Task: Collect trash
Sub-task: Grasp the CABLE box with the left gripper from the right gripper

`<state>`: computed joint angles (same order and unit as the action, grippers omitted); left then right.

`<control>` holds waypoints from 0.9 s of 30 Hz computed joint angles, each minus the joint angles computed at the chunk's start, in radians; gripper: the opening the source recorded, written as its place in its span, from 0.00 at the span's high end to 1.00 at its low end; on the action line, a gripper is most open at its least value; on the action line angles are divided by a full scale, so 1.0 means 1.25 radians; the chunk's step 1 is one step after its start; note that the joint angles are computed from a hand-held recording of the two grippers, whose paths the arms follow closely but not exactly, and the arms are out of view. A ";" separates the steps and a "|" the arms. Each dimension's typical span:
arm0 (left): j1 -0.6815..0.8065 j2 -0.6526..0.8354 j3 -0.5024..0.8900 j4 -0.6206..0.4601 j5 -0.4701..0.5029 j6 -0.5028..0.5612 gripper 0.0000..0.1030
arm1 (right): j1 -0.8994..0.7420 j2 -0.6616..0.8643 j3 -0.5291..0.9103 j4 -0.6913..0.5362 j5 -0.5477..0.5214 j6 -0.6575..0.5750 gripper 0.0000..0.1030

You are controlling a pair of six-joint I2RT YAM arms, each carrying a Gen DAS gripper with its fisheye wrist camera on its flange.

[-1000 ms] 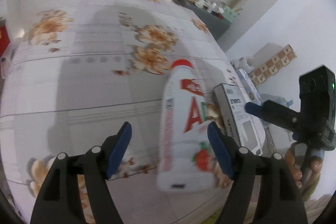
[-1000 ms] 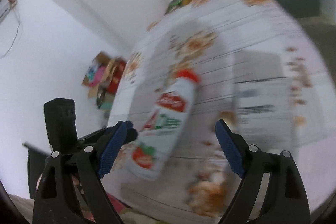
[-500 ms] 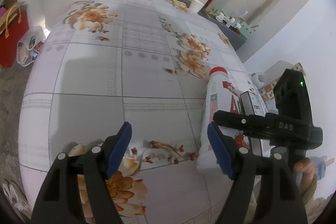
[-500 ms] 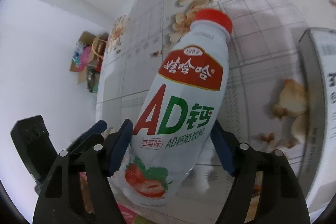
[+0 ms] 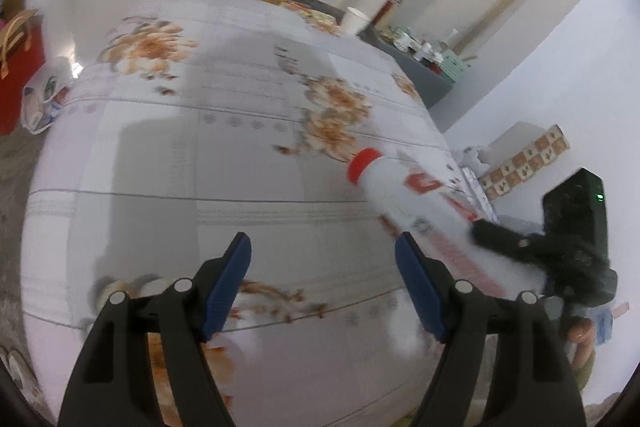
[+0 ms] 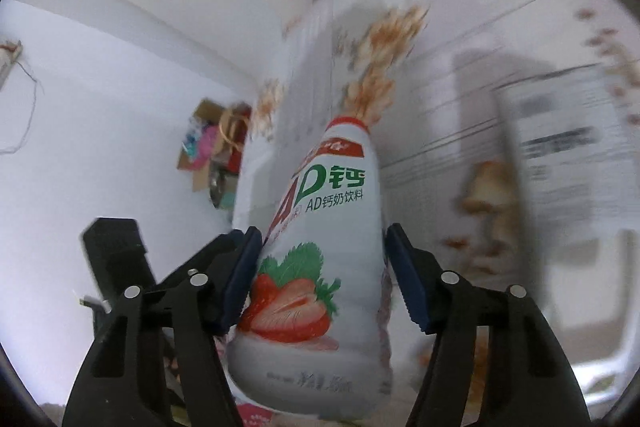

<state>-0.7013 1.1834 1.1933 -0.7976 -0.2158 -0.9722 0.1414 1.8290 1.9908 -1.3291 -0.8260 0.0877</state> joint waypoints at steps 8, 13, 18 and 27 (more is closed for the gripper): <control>-0.040 0.219 0.180 0.030 0.066 0.063 0.29 | -0.274 -0.035 0.021 -0.121 -0.127 -0.136 0.42; -0.060 0.374 0.329 0.014 0.110 0.078 0.26 | -0.358 -0.049 -0.017 -0.082 -0.094 -0.140 0.42; -0.091 0.533 0.523 -0.057 0.109 0.104 0.21 | -0.356 -0.091 -0.098 0.041 0.069 -0.119 0.42; -0.113 0.737 0.812 -0.226 0.057 0.126 0.20 | -0.326 -0.064 -0.159 0.075 0.119 -0.155 0.43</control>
